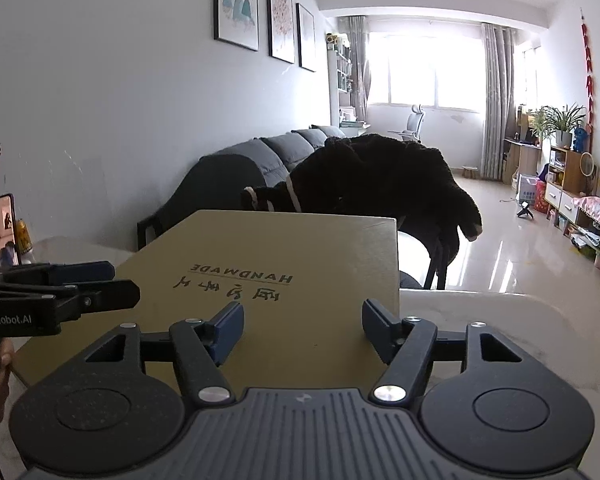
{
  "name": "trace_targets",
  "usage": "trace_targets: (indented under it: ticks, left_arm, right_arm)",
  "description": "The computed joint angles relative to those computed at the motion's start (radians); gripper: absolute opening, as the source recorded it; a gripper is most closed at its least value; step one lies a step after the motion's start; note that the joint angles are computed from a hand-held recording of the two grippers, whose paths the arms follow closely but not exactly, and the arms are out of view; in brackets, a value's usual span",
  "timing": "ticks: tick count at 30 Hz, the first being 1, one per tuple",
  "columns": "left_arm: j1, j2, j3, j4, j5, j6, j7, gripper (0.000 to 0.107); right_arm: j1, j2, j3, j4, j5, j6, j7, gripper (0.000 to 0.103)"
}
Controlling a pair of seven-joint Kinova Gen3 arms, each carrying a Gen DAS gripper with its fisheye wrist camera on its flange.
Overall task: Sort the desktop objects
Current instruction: 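Open both grippers to release the lid rim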
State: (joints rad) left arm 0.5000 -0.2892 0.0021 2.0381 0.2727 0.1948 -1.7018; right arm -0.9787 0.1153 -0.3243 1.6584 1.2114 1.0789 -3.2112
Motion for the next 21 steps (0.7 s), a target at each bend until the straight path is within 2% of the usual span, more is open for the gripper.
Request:
trace_targets:
  ticks: [4,9,13,16,21]
  left_arm:
    - [0.006,0.022,-0.027,-0.074,0.025,0.1,-0.028,0.072]
    - [-0.175,0.076,0.134,-0.188,-0.09,0.215,0.069,0.072]
    - [-0.249,0.137,0.222,-0.288,-0.224,0.303,0.176,0.072]
    - [-0.249,0.192,0.233,-0.363,-0.283,0.371,0.237,0.072]
    - [-0.215,0.251,0.229,-0.436,-0.371,0.438,0.328,0.073]
  right_arm:
    - [0.018,0.007,0.009,-0.057,-0.072,-0.012,0.089,0.074]
    - [0.056,0.018,0.037,-0.14,-0.163,-0.052,0.206,0.073]
    - [0.09,0.054,0.075,-0.24,-0.258,-0.058,0.32,0.073]
    - [0.11,0.085,0.109,-0.309,-0.328,-0.056,0.39,0.073]
    - [0.125,0.133,0.161,-0.382,-0.403,-0.055,0.468,0.073]
